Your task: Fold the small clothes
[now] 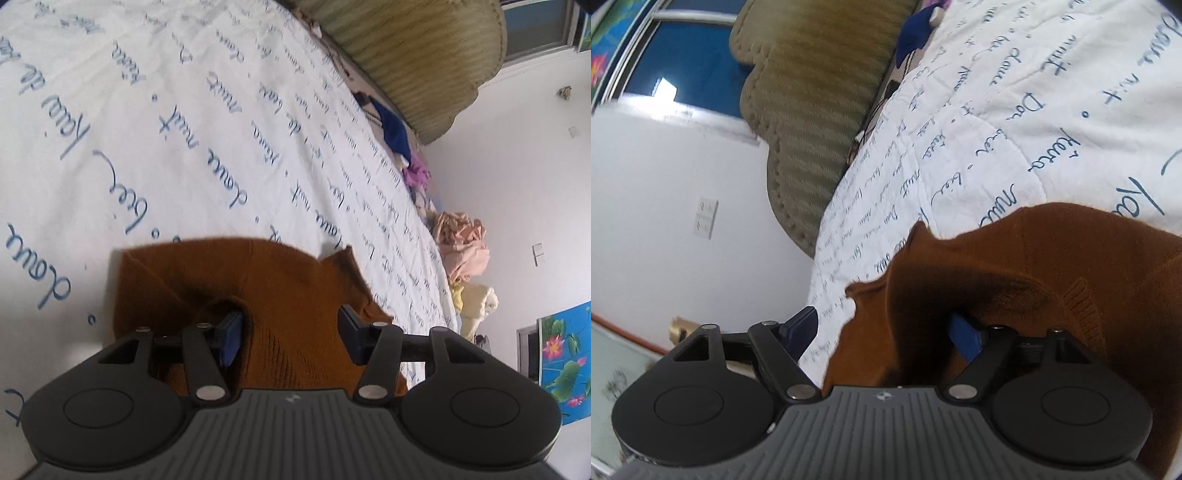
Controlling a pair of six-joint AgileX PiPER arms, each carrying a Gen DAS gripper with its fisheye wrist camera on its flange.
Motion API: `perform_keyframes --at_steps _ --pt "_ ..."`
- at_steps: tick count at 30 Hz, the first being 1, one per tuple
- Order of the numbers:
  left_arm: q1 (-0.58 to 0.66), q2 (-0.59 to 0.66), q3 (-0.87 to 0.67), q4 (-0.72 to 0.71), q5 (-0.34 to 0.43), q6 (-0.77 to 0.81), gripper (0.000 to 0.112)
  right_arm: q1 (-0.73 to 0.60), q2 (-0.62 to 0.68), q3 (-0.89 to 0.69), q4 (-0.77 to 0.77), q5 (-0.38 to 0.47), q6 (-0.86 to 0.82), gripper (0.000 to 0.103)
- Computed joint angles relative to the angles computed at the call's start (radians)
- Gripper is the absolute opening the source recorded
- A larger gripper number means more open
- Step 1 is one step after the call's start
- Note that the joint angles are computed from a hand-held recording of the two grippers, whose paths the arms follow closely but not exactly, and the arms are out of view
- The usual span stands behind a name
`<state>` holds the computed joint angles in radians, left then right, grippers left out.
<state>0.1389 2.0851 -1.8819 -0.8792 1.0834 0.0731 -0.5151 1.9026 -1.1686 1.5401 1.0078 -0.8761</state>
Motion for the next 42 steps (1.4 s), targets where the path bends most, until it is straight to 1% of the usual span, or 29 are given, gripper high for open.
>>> perform_keyframes --at_steps 3,5,8,11,15,18,19,21,23,24,26,28,29,31,33,35,36,39,40,42 --pt "0.009 0.013 -0.007 -0.038 -0.007 -0.009 0.061 -0.003 0.028 -0.005 0.055 -0.001 -0.004 0.078" --pt "0.004 0.01 -0.01 -0.007 -0.024 -0.036 0.061 0.001 0.035 -0.01 0.067 -0.019 0.005 0.078" --pt "-0.003 -0.028 0.03 0.015 -0.068 0.007 0.061 0.009 0.02 -0.001 0.064 -0.037 -0.015 0.079" --pt "-0.018 -0.071 0.06 0.066 -0.102 0.042 0.061 0.024 -0.02 0.01 0.019 -0.071 -0.04 0.082" --pt "-0.092 -0.147 0.109 0.245 -0.176 0.081 0.061 0.06 -0.091 0.039 -0.054 -0.127 -0.097 0.09" --pt "-0.188 -0.216 0.192 0.467 -0.273 0.075 0.062 0.106 -0.144 0.054 -0.17 -0.191 -0.11 0.093" --pt "-0.226 -0.226 0.21 0.564 -0.302 0.048 0.062 0.124 -0.153 0.052 -0.22 -0.209 -0.101 0.093" --pt "-0.278 -0.219 0.227 0.74 -0.33 -0.053 0.062 0.158 -0.163 0.048 -0.311 -0.247 -0.072 0.093" --pt "-0.289 -0.21 0.248 0.836 -0.331 -0.127 0.062 0.185 -0.183 0.064 -0.365 -0.325 -0.035 0.092" --pt "-0.288 -0.21 0.256 0.846 -0.332 -0.139 0.062 0.19 -0.196 0.076 -0.373 -0.353 -0.018 0.092" --pt "-0.28 -0.24 0.308 0.834 -0.361 -0.131 0.062 0.183 -0.231 0.105 -0.354 -0.361 -0.016 0.093" --pt "-0.295 -0.282 0.365 0.868 -0.4 -0.154 0.062 0.188 -0.283 0.155 -0.323 -0.377 -0.069 0.095" --pt "-0.31 -0.294 0.377 0.9 -0.408 -0.181 0.062 0.201 -0.309 0.177 -0.321 -0.397 -0.089 0.097" --pt "-0.333 -0.315 0.405 0.958 -0.415 -0.235 0.062 0.24 -0.353 0.223 -0.341 -0.462 -0.109 0.098" --pt "-0.35 -0.327 0.421 0.987 -0.421 -0.266 0.062 0.289 -0.381 0.253 -0.385 -0.535 -0.087 0.098" --pt "-0.36 -0.342 0.442 1.008 -0.427 -0.282 0.062 0.319 -0.395 0.279 -0.416 -0.574 -0.079 0.098" --pt "-0.365 -0.345 0.449 1.021 -0.427 -0.293 0.062 0.334 -0.398 0.289 -0.443 -0.597 -0.066 0.098" --pt "-0.373 -0.353 0.466 1.043 -0.433 -0.307 0.062 0.391 -0.407 0.319 -0.556 -0.706 -0.001 0.099" --pt "-0.374 -0.354 0.47 1.048 -0.435 -0.311 0.062 0.399 -0.407 0.326 -0.567 -0.725 -0.001 0.099" --pt "-0.376 -0.357 0.48 1.056 -0.439 -0.317 0.066 0.396 -0.405 0.34 -0.496 -0.734 -0.084 0.102"
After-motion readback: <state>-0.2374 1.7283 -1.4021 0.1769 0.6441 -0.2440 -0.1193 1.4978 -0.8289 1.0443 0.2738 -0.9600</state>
